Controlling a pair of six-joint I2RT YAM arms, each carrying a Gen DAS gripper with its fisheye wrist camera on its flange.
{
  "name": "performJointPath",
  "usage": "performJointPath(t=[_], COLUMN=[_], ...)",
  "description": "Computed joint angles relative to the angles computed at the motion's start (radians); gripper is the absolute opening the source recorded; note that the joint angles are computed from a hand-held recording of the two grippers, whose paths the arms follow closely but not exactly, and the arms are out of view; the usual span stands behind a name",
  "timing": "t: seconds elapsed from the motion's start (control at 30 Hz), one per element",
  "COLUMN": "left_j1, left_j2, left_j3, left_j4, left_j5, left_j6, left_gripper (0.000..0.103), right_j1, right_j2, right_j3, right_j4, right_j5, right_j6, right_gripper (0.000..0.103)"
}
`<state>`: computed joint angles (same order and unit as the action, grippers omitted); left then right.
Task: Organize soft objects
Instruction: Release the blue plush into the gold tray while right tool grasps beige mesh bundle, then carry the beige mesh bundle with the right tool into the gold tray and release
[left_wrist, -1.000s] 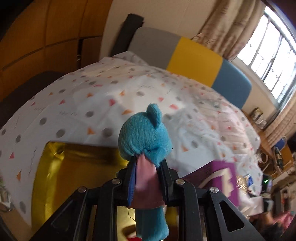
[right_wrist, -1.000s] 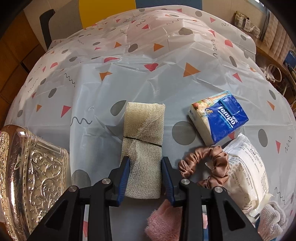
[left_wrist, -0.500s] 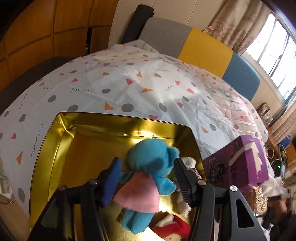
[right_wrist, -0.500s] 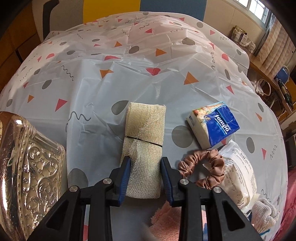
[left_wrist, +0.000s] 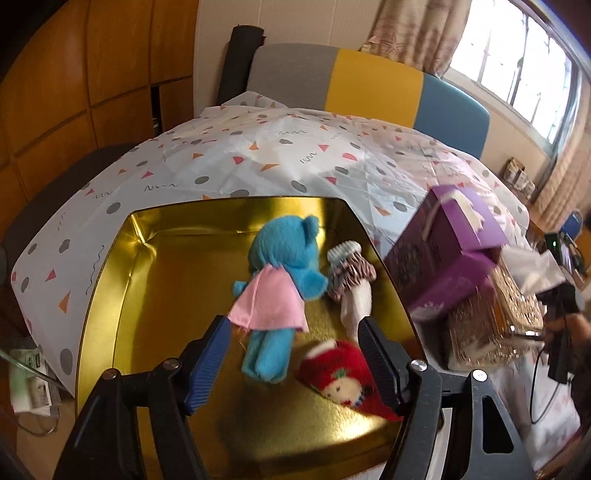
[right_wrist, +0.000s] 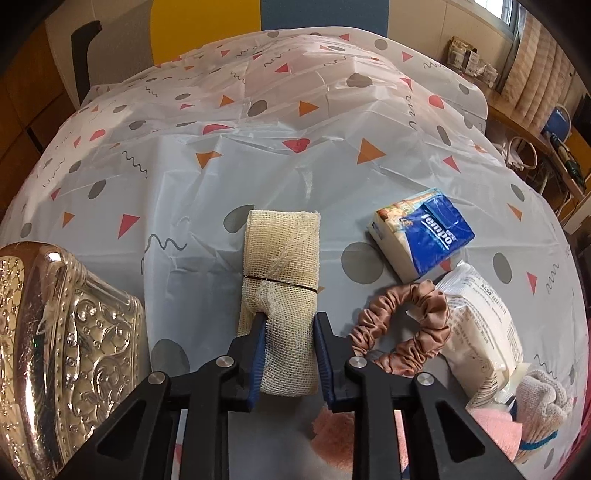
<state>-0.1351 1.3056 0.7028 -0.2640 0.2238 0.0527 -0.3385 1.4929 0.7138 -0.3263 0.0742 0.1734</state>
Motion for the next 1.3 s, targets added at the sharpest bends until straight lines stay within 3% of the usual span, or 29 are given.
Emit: performJointPath(t=[0.4, 0.5, 0.7, 0.97, 1.13, 1.3], left_j1=[-0.041, -0.048, -0.023, 0.027, 0.073, 0.129], left_j2=[-0.102, -0.133, -0.163, -0.191, -0.206, -0.212], left_j3=[-0.052, -0.063, -0.064, -0.078, -0.088, -0.097], left_j4=[-0.011, -0.006, -0.025, -0.034, -0.030, -0.030], left_j5=[-0.024, -0.049, -0.047, -0.041, -0.024, 0.000], left_j6=[0.002, 0.000, 0.002, 0.009, 0.014, 0.022], left_gripper=[0.075, 0.081, 0.082, 0.085, 0.085, 0.086], right_j1=[-0.025, -0.031, 0.044, 0.383, 0.692, 0.885], right_j2=[-0.194, -0.245, -0.336, -0.406, -0.335, -0.210], right_j3=[-0.025, 0.006, 0.106, 0.272, 0.366, 0.397], right_j4=[-0.044, -0.080, -0.151, -0.222, -0.216, -0.171], right_j5=[-0.008, -0.007, 0.017, 0.118, 0.215, 0.217], right_j6=[0.015, 0.015, 0.037, 0.083, 0.116, 0.167], right_gripper=[0.018, 0.018, 0.018, 0.018, 0.018, 0.018])
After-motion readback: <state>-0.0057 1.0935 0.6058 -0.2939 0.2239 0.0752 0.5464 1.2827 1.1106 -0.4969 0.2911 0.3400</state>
